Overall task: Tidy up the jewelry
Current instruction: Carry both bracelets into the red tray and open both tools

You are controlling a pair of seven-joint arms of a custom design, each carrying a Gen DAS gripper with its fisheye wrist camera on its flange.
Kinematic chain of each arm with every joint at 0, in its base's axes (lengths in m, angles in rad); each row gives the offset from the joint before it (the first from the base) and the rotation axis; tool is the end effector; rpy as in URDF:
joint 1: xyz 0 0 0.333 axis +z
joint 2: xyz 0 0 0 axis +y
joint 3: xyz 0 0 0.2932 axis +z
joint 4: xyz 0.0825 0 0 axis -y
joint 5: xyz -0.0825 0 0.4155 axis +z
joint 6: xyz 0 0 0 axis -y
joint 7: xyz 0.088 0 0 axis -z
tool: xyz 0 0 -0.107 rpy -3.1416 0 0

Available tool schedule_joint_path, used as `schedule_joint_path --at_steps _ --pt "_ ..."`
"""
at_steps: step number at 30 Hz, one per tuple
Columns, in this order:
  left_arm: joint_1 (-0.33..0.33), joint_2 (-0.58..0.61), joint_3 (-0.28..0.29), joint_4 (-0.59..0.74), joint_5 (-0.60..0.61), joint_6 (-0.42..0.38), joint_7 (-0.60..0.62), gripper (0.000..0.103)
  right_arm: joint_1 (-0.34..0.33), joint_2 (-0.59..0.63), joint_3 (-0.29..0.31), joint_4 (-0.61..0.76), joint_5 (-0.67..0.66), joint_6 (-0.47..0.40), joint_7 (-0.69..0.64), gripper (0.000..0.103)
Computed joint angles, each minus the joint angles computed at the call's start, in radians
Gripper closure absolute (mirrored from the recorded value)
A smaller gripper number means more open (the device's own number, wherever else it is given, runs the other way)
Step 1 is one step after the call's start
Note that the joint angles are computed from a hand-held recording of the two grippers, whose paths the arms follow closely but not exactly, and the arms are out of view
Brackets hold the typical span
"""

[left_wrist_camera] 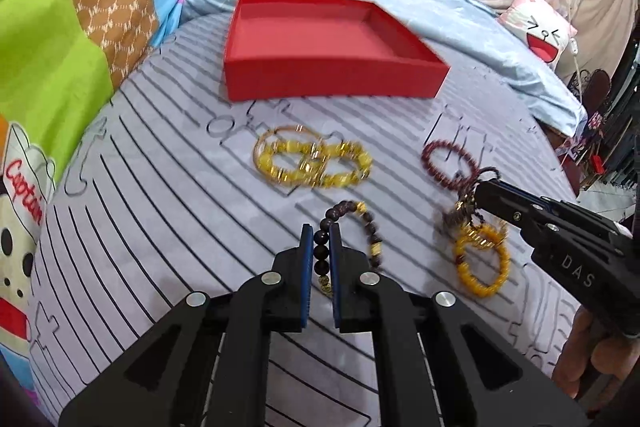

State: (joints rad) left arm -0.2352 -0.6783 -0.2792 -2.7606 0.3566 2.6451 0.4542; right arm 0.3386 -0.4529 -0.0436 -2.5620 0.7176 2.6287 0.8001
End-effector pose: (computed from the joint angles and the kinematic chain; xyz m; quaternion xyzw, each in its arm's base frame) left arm 0.3621 -0.2056 0.4256 -0.7731 0.5447 -0.2522 0.2050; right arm 0.4557 0.1220 0.4358 -0.8116 0.4695 -0.0703 0.3406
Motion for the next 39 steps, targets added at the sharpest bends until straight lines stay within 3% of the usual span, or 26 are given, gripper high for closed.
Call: schedule_joint_path --at_steps 11,15,20,27,35,37,39 --pt "0.044 -0.010 0.021 0.088 0.043 0.016 0.075 0.096 0.015 0.039 -0.030 0.144 0.096 -0.041 -0.061 0.096" --pt "0.097 0.041 0.029 0.153 0.072 0.036 0.110 0.096 0.007 0.147 -0.022 0.270 0.132 -0.060 -0.072 0.096" --pt "0.188 0.159 0.037 0.261 0.124 0.077 0.139 0.096 -0.022 0.310 0.029 0.441 0.121 -0.032 -0.057 0.096" --pt "0.299 0.412 0.050 0.492 0.267 0.045 0.117 0.096 -0.056 0.609 0.100 0.762 -0.082 0.032 0.078 0.096" --pt "0.269 0.660 0.138 0.716 0.268 -0.041 0.172 0.095 -0.037 0.890 0.086 1.086 -0.393 -0.010 0.321 0.096" --pt "0.256 0.706 0.151 0.756 0.252 -0.048 0.194 0.095 -0.051 0.955 0.109 1.181 -0.400 -0.089 0.340 0.096" --pt "0.247 0.739 0.163 0.784 0.237 -0.038 0.196 0.095 -0.076 0.974 0.148 1.212 -0.359 -0.112 0.313 0.093"
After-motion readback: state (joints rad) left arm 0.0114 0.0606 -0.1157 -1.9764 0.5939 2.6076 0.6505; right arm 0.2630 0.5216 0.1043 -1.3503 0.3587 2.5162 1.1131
